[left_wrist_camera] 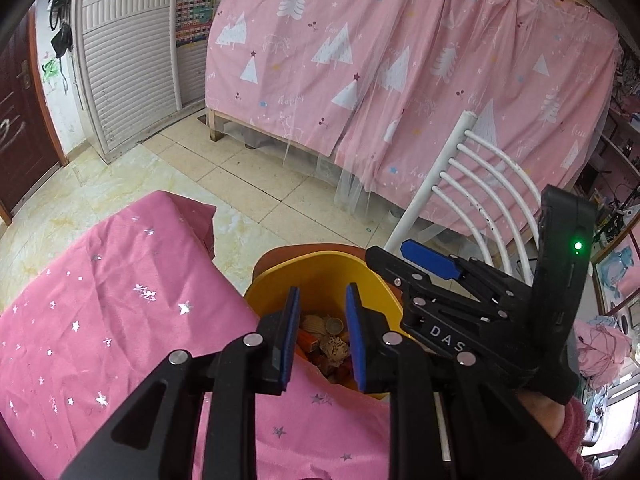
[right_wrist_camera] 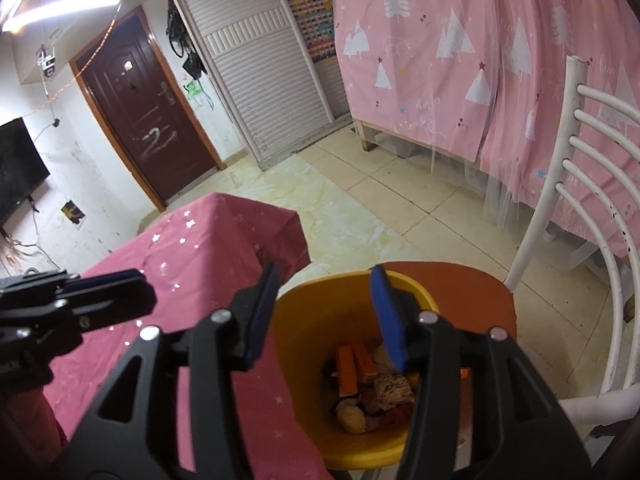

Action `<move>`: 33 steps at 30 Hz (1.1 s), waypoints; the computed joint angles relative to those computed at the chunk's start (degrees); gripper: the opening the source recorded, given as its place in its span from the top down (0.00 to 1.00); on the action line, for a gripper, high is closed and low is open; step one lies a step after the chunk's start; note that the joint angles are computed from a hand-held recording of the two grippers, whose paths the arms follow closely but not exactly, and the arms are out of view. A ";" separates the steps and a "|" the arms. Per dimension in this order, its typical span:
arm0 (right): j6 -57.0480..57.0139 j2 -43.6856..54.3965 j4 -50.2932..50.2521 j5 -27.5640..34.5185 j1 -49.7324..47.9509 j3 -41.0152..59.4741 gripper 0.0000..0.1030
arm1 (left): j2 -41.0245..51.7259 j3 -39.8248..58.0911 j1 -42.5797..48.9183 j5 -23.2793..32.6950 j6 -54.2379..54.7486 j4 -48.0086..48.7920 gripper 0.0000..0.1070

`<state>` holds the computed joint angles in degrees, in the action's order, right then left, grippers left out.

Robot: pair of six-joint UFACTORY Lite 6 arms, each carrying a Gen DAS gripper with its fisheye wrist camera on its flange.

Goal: Collect trash
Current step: 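Open both tools over the yellow bucket to drop the box and cup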

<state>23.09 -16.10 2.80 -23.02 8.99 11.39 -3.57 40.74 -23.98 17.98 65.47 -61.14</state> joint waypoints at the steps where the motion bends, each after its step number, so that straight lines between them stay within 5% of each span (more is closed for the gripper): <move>1: -0.90 -0.26 1.38 0.22 0.89 0.17 0.55 | -1.07 -0.63 0.89 0.65 0.42 -0.04 0.85; 17: -30.30 3.62 40.54 -1.97 26.76 10.31 0.25 | -18.41 -10.79 21.51 2.23 2.69 2.90 0.75; 26: -33.72 12.47 46.63 -3.66 37.02 19.53 0.23 | -23.87 -13.57 38.97 3.64 5.43 5.60 0.75; 33: -40.37 17.34 53.98 -4.40 44.87 25.96 0.17 | -22.68 -13.18 55.82 10.03 16.55 0.84 0.75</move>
